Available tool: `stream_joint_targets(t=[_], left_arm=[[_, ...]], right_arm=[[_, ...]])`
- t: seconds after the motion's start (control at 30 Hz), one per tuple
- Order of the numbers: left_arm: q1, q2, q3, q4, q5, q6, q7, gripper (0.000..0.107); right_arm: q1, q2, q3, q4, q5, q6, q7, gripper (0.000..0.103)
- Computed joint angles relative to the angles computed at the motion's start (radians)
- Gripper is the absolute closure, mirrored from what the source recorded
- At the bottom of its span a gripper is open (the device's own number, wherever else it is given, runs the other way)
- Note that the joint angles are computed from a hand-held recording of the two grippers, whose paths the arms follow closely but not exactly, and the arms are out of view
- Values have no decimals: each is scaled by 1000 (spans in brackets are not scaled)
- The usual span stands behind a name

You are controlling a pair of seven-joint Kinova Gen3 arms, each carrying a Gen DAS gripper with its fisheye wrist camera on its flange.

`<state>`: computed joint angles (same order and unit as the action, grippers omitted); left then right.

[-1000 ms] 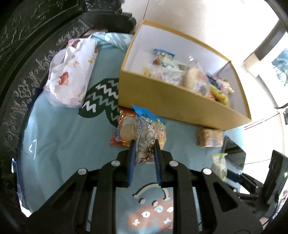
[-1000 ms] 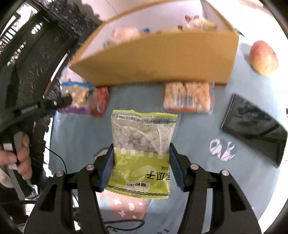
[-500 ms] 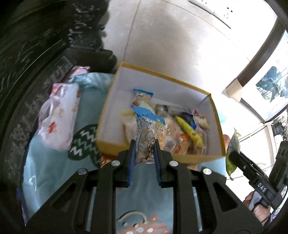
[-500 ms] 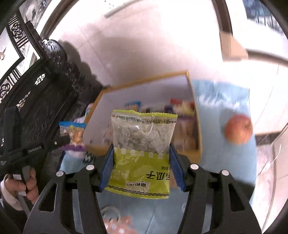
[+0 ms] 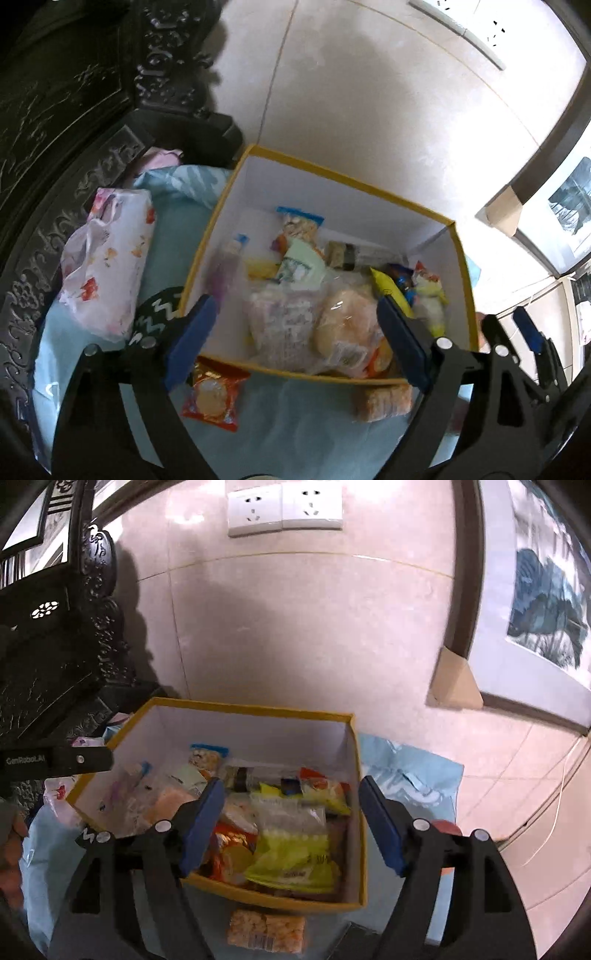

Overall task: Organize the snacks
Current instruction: 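Carry both packs into the yellow box and open both grippers, then grasp the red biscuit pack with the left gripper while the right grasps the rice cracker bag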

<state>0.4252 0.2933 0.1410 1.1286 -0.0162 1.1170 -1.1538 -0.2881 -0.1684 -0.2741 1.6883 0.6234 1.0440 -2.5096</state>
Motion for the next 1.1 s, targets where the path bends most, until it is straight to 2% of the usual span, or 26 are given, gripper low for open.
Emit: stream_joint_targets(t=[0.07,0.13,0.2,0.4,0.63,0.87,0.9,0.97,1.03,1.1], left_arm=[[-8,-20,-2,29,-1,1,-11,17],[-24,-47,-1,70,8,-3,-29,17],[-37,-74,-1,114,14,0,-38,17],[-79,-122,0,216,42,18,-34,17],[-73,-107,12,271,27,37,-30,17],[-43,-48,15,311,-1,8,-28,17],[-43,-37,16,310,3,7,-34,19],[-36,-10,11,302,0,17,-26,33],[-26,11,6,289,-15,38,-19,62],[-15,15,0,292,-36,39,-13,63]], right_arm=[[3,-31,11,19,-40,-1,6,24],[8,-52,9,34,-78,-2,7,16],[16,-78,-9,58,-100,5,2,12],[23,-92,-43,103,-163,53,4,12],[6,-76,-27,130,-243,71,14,11],[13,-82,-3,147,-296,60,23,11],[14,-79,-2,147,-301,63,26,11],[16,-72,1,151,-310,63,27,9],[18,-67,0,156,-309,64,17,5],[15,-60,7,165,-322,51,17,5]])
